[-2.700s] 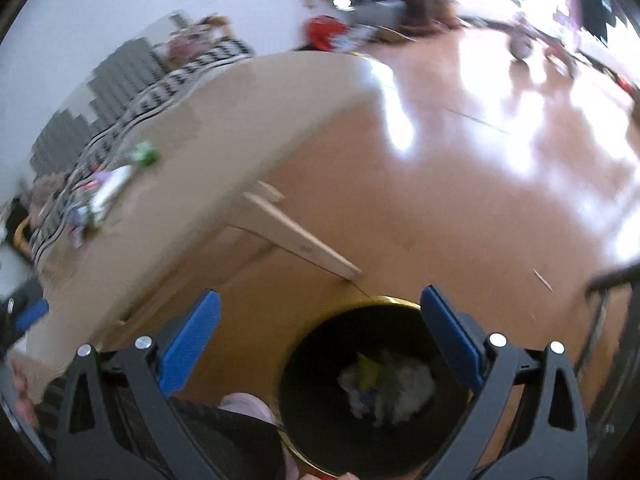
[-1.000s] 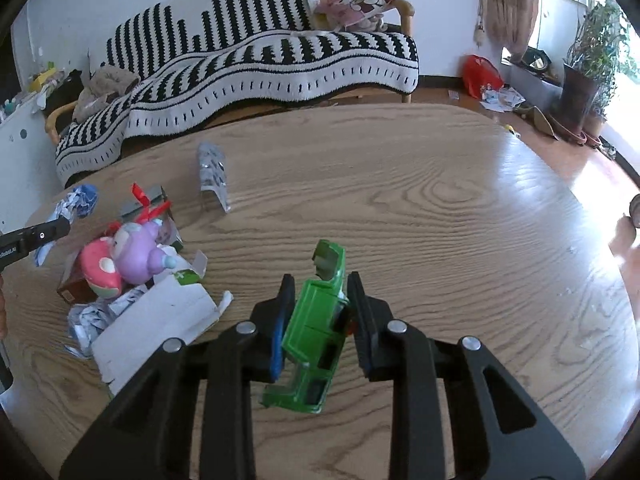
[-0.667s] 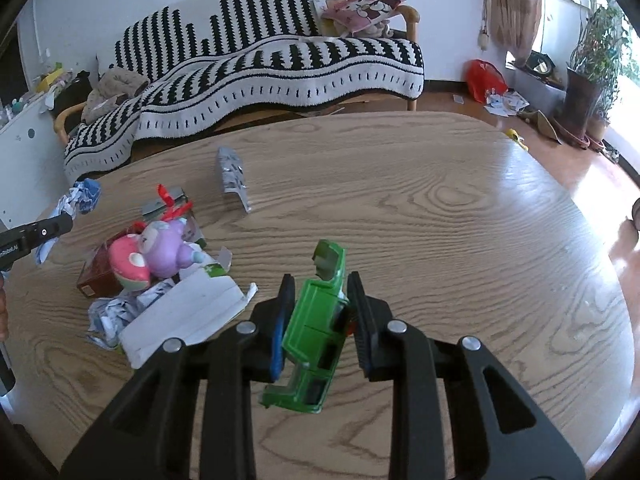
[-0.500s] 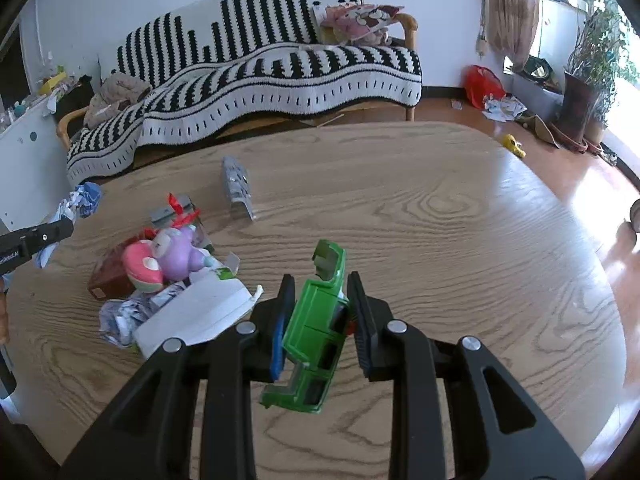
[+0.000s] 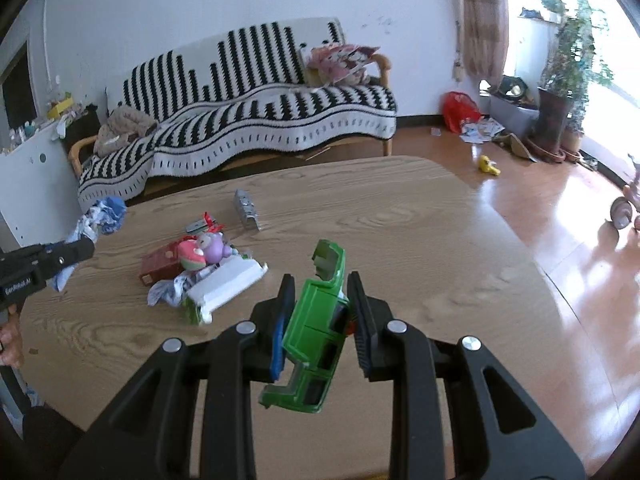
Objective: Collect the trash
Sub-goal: 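Carry both items over the black bin and open both grippers to drop them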
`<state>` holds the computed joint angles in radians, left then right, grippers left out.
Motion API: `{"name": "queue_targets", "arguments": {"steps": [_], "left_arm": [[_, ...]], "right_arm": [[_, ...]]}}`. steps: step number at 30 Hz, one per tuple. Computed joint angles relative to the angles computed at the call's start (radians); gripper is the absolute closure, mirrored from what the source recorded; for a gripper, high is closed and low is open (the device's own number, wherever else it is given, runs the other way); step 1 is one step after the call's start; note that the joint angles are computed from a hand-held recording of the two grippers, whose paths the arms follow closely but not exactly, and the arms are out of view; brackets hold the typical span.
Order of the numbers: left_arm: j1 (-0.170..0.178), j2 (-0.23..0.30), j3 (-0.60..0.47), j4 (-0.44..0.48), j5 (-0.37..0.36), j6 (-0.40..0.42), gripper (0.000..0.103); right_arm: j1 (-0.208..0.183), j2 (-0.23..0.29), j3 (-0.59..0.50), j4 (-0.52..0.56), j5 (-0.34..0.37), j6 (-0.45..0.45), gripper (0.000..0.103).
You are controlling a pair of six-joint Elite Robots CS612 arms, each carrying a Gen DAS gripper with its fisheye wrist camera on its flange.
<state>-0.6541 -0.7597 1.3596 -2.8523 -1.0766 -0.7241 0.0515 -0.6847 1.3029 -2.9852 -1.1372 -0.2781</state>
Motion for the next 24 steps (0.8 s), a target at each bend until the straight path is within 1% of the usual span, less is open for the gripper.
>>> {"name": "queue_targets", "arguments": {"steps": [1, 3, 5, 6, 7, 9, 10, 13, 15, 18, 22, 24], "left_arm": [[-0.01, 0.003, -0.005, -0.008, -0.015, 0.003, 0.083], [-0.031, 0.015, -0.022, -0.018, -0.051, 0.017, 0.083], [-0.054, 0.037, -0.053, -0.009, -0.088, 0.047, 0.083], [-0.064, 0.047, -0.068, -0.003, -0.111, 0.059, 0.083], [-0.075, 0.064, -0.092, 0.007, -0.148, 0.072, 0.083], [-0.091, 0.091, -0.128, 0.027, -0.2, 0.088, 0.083], [-0.1, 0.111, -0.155, 0.04, -0.24, 0.1, 0.083], [-0.117, 0.161, -0.218, 0.072, -0.347, 0.112, 0.083], [-0.125, 0.198, -0.266, 0.114, -0.411, 0.122, 0.083], [-0.133, 0.279, -0.36, 0.216, -0.537, 0.122, 0.083], [-0.136, 0.37, -0.464, 0.346, -0.648, 0.113, 0.083], [-0.132, 0.401, -0.501, 0.394, -0.693, 0.093, 0.083]], "right_arm": [[-0.007, -0.012, 0.021, -0.011, 0.004, 0.002, 0.076], [-0.033, -0.051, 0.092, -0.038, 0.016, 0.004, 0.076], [-0.054, -0.076, 0.142, -0.06, 0.015, -0.001, 0.076], [-0.07, -0.092, 0.173, -0.07, 0.015, -0.001, 0.076], [-0.079, -0.099, 0.189, -0.074, 0.017, 0.001, 0.076], [-0.106, -0.12, 0.231, -0.082, 0.022, 0.008, 0.076], [-0.123, -0.129, 0.255, -0.085, 0.026, 0.017, 0.076], [-0.16, -0.142, 0.309, -0.078, 0.033, 0.036, 0.076], [-0.177, -0.14, 0.34, -0.065, 0.016, 0.041, 0.076], [-0.203, -0.111, 0.368, -0.004, -0.012, 0.079, 0.076], [-0.226, -0.049, 0.379, 0.126, -0.034, 0.142, 0.076], [-0.234, -0.03, 0.383, 0.152, -0.04, 0.174, 0.076]]}}
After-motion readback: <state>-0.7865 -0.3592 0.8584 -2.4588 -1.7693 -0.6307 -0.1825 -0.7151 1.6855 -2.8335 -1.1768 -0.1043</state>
